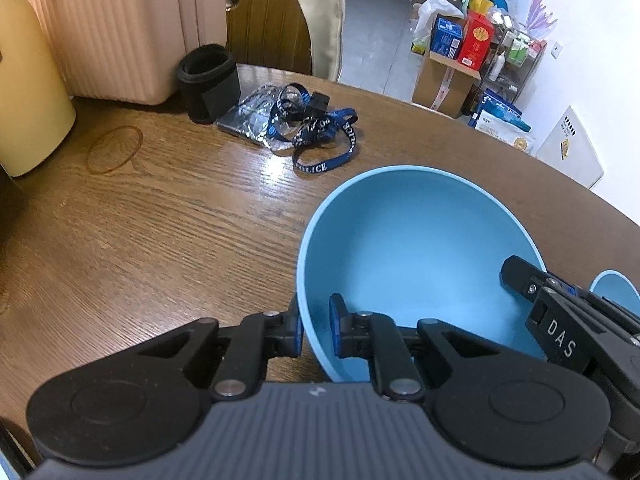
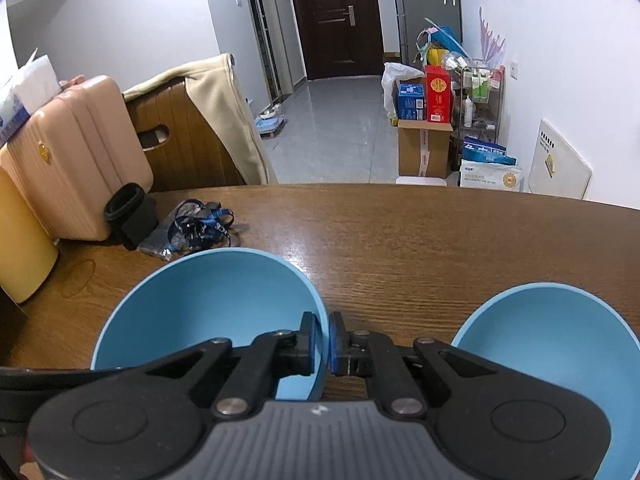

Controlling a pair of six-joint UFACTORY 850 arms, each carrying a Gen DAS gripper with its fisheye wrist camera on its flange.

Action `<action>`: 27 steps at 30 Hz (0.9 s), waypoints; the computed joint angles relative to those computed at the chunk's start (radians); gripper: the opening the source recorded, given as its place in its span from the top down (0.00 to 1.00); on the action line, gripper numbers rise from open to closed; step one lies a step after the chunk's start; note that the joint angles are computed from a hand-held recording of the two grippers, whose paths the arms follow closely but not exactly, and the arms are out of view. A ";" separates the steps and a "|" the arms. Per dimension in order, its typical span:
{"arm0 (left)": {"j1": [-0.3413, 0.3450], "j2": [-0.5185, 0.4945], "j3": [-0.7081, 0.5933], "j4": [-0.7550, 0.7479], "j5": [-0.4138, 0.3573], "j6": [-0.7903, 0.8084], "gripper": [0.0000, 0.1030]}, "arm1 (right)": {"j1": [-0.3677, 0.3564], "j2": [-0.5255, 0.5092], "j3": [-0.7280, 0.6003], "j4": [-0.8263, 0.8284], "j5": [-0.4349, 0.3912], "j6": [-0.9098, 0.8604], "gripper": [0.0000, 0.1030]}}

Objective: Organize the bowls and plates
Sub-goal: 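Lift the second bowl with both grippers and carry it over the placed bowl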

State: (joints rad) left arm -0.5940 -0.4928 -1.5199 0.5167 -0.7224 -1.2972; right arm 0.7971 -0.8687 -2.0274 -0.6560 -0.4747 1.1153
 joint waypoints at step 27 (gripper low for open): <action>-0.096 0.139 0.069 0.083 -0.043 -0.079 0.87 | 0.056 0.236 0.291 -0.382 0.006 0.424 0.93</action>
State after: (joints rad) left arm -0.6905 -0.3540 -1.4514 0.6001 -0.7659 -1.3758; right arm 0.8535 -0.6328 -1.7362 -1.0385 -0.4688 1.5395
